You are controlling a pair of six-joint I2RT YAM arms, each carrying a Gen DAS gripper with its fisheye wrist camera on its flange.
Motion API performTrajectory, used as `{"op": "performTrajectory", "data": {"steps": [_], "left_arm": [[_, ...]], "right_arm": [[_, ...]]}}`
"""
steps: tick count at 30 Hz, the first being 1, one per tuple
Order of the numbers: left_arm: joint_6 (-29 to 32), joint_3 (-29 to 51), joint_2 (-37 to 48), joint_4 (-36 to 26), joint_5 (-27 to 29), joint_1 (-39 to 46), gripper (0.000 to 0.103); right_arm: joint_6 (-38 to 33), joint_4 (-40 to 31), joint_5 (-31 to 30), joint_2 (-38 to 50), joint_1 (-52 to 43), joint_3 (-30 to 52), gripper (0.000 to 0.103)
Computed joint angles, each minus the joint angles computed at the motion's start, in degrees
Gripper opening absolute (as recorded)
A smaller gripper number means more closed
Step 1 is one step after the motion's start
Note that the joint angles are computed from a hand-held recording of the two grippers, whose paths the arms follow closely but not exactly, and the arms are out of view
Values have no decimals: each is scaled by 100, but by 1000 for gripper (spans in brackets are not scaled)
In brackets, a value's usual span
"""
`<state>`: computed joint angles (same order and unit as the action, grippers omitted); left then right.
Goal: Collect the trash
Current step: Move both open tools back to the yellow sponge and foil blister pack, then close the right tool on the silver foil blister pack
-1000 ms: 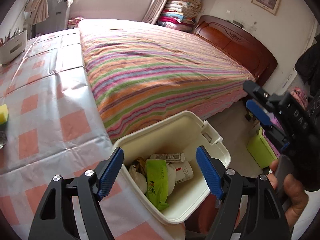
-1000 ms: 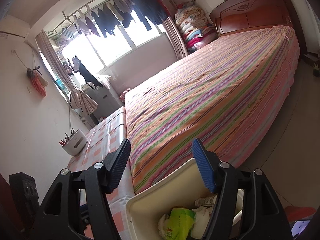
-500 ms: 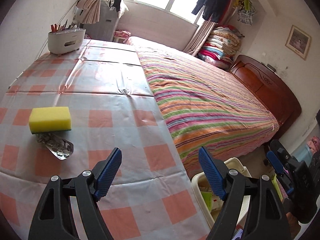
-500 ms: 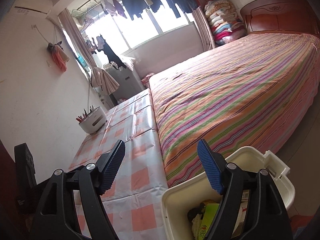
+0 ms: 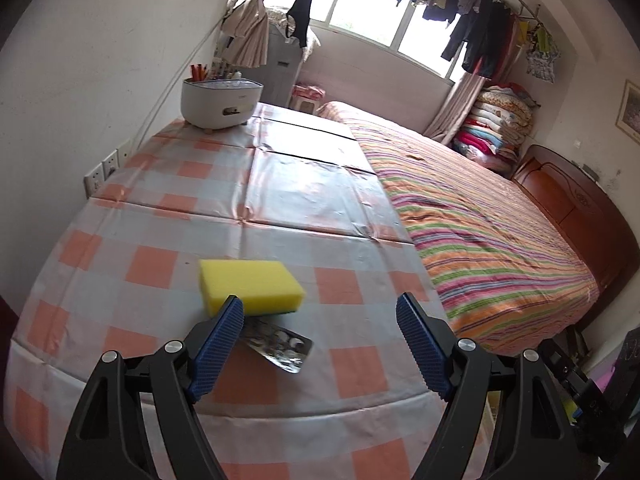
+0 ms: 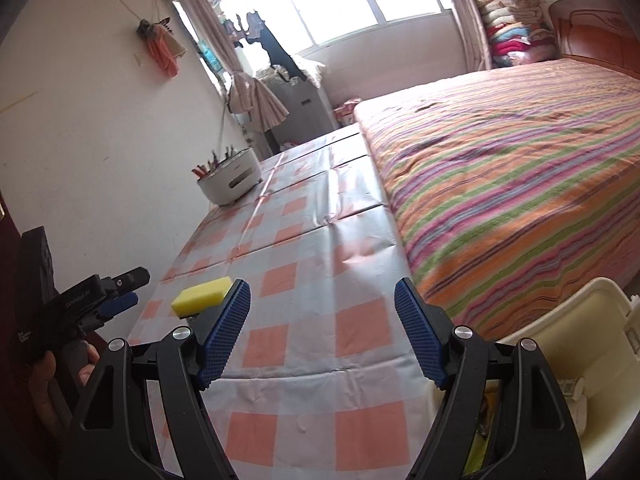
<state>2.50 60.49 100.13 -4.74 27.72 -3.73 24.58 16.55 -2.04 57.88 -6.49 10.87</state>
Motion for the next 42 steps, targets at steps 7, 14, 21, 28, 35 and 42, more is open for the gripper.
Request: {"op": "performTrajectory", "data": {"steps": [7,14,21,28,35,42], "left_arm": [[-94,721,594,-410,344,718,76],[-255,1248,1027,-767,613,1132,76],[-297,1483,1207,-1026,777,1256,76],[-323,1636,1314,-1177,813,1285,76],[-451,1834,1449,-1298,884,1310,76],[-528,1953,1537,-1395,905,1333,76]], "right_arm": [[-79,674,254,1745,1367,880,74],[-1035,256,404,3282,2447,2320,78],[-2113,-450,77,4286,2560,3383,78],[-2947,-1448,-484,5315,2030,4583,78],[-3550,-2485,-629,6127,1976,5706,76],[-3794,-3319,-573,6624,2009,6556,72]]}}
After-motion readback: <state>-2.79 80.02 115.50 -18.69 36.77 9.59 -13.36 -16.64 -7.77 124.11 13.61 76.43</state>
